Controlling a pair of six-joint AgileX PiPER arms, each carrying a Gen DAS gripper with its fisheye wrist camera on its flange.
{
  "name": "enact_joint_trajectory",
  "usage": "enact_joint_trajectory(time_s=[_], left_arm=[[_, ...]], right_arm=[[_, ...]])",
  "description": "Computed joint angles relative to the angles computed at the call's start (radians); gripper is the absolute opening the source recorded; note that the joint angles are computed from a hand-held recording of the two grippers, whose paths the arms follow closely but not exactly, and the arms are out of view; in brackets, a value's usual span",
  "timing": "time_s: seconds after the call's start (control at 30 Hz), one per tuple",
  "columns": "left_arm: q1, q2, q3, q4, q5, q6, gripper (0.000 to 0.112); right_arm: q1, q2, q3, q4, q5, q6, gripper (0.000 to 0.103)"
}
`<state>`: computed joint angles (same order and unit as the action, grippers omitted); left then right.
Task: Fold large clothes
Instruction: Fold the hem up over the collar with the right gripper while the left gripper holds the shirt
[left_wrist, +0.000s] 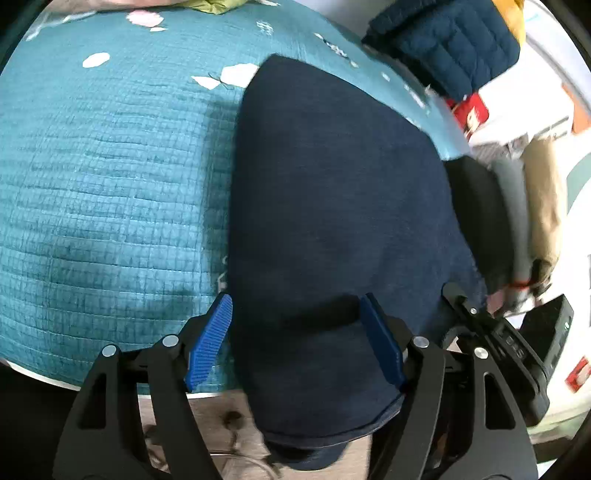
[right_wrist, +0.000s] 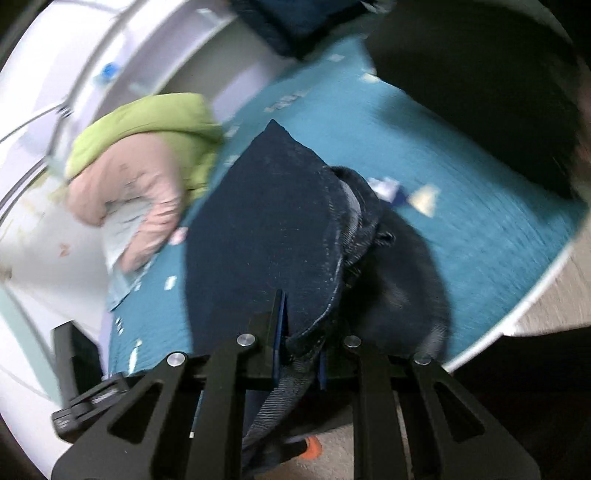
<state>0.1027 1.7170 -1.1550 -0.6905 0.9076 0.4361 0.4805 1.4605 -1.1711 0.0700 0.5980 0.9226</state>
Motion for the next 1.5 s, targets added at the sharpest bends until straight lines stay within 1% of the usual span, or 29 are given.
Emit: enact_joint_trajectory(time_s=[0.07, 0.13, 0.17, 0.2, 0.27, 0.3, 0.37, 0.4, 0.43, 0.47, 0.5, 0.53, 0.57, 0.6, 0.63, 0.67, 0.77, 0.8, 0.83, 0.87, 0.9, 1.03, 1.13, 1.17, 1.23, 1.3, 1.43, 1.47, 1.5], left_arm=[[0.001, 0.006, 0.008, 0.004, -0.006, -0.003, 0.072], [-0.002, 0.029, 0.001, 0.024, 0.0, -0.031, 0.072], [-0.012, 0.046, -0.008, 0.051, 0.002, -0.051, 0.072], [-0.026, 0.058, -0.019, 0.08, 0.005, -0.076, 0.072], [-0.045, 0.071, -0.018, 0.096, -0.016, -0.085, 0.072], [-0.045, 0.077, -0.018, 0.097, -0.02, -0.084, 0.072], [-0.042, 0.09, -0.023, 0.098, -0.022, -0.086, 0.074], [-0.041, 0.092, -0.025, 0.103, -0.023, -0.085, 0.074], [-0.05, 0.089, -0.025, 0.112, -0.025, -0.093, 0.075], [-0.051, 0.091, -0.031, 0.12, -0.022, -0.099, 0.075], [-0.059, 0.094, -0.038, 0.126, -0.02, -0.112, 0.075], [-0.054, 0.092, -0.04, 0.127, -0.014, -0.115, 0.075], [-0.054, 0.086, -0.034, 0.131, -0.014, -0.114, 0.075], [-0.066, 0.095, -0.053, 0.14, -0.011, -0.131, 0.075], [-0.065, 0.094, -0.053, 0.144, -0.009, -0.128, 0.075], [-0.061, 0.094, -0.056, 0.146, -0.004, -0.128, 0.075], [-0.066, 0.104, -0.088, 0.112, 0.028, -0.139, 0.075], [-0.079, 0.11, -0.112, 0.115, 0.037, -0.159, 0.075], [-0.078, 0.108, -0.121, 0.112, 0.047, -0.151, 0.075], [-0.081, 0.104, -0.125, 0.113, 0.052, -0.149, 0.075], [-0.079, 0.102, -0.127, 0.109, 0.058, -0.143, 0.075], [-0.066, 0.12, -0.166, 0.071, 0.101, -0.135, 0.075], [-0.086, 0.143, -0.2, 0.101, 0.111, -0.155, 0.076], [-0.093, 0.148, -0.203, 0.106, 0.109, -0.16, 0.076], [-0.11, 0.16, -0.212, 0.124, 0.104, -0.175, 0.076], [-0.135, 0.17, -0.225, 0.146, 0.092, -0.197, 0.076], [-0.142, 0.186, -0.244, 0.161, 0.097, -0.206, 0.076], [-0.148, 0.184, -0.239, 0.163, 0.092, -0.21, 0.076], [-0.161, 0.194, -0.254, 0.169, 0.091, -0.227, 0.076]], right_arm=[[-0.039, -0.032, 0.079, 0.058, -0.029, -0.024, 0.013], [-0.063, -0.04, 0.106, 0.14, -0.044, -0.093, 0.014], [-0.082, -0.015, 0.095, 0.203, -0.015, -0.155, 0.014], [-0.089, -0.013, 0.105, 0.229, -0.013, -0.177, 0.015], [-0.104, -0.008, 0.111, 0.261, -0.009, -0.194, 0.019], [-0.11, -0.018, 0.112, 0.261, 0.005, -0.185, 0.023], [-0.103, -0.03, 0.095, 0.2, 0.046, -0.133, 0.024], [-0.113, -0.022, 0.076, 0.202, 0.078, -0.147, 0.026], [-0.12, -0.018, 0.066, 0.202, 0.101, -0.156, 0.032], [-0.115, -0.013, 0.052, 0.169, 0.126, -0.13, 0.037], [-0.108, -0.017, 0.038, 0.096, 0.153, -0.077, 0.049], [-0.107, -0.03, 0.037, 0.052, 0.174, -0.051, 0.056], [-0.118, -0.043, 0.047, 0.049, 0.174, -0.054, 0.057], [-0.141, -0.054, 0.067, 0.085, 0.153, -0.088, 0.057], [-0.176, -0.061, 0.089, 0.162, 0.136, -0.155, 0.057], [-0.219, -0.05, 0.098, 0.253, 0.141, -0.232, 0.057], [-0.289, 0.014, 0.088, 0.422, 0.174, -0.351, 0.057], [-0.305, 0.027, 0.087, 0.443, 0.189, -0.366, 0.058], [-0.318, 0.034, 0.086, 0.444, 0.208, -0.361, 0.061], [-0.333, 0.039, 0.097, 0.486, 0.206, -0.39, 0.061], [-0.36, 0.038, 0.127, 0.567, 0.201, -0.451, 0.061], [-0.419, 0.027, 0.196, 0.713, 0.192, -0.565, 0.063], [-0.443, 0.027, 0.22, 0.791, 0.199, -0.638, 0.064], [-0.449, 0.032, 0.222, 0.813, 0.205, -0.663, 0.064], [-0.445, 0.038, 0.217, 0.827, 0.199, -0.662, 0.065], [-0.47, 0.034, 0.242, 0.892, 0.201, -0.71, 0.065], [-0.496, 0.037, 0.26, 0.983, 0.236, -0.778, 0.065], [-0.49, 0.042, 0.249, 0.98, 0.242, -0.774, 0.065], [-0.476, 0.05, 0.231, 0.937, 0.247, -0.733, 0.064]])
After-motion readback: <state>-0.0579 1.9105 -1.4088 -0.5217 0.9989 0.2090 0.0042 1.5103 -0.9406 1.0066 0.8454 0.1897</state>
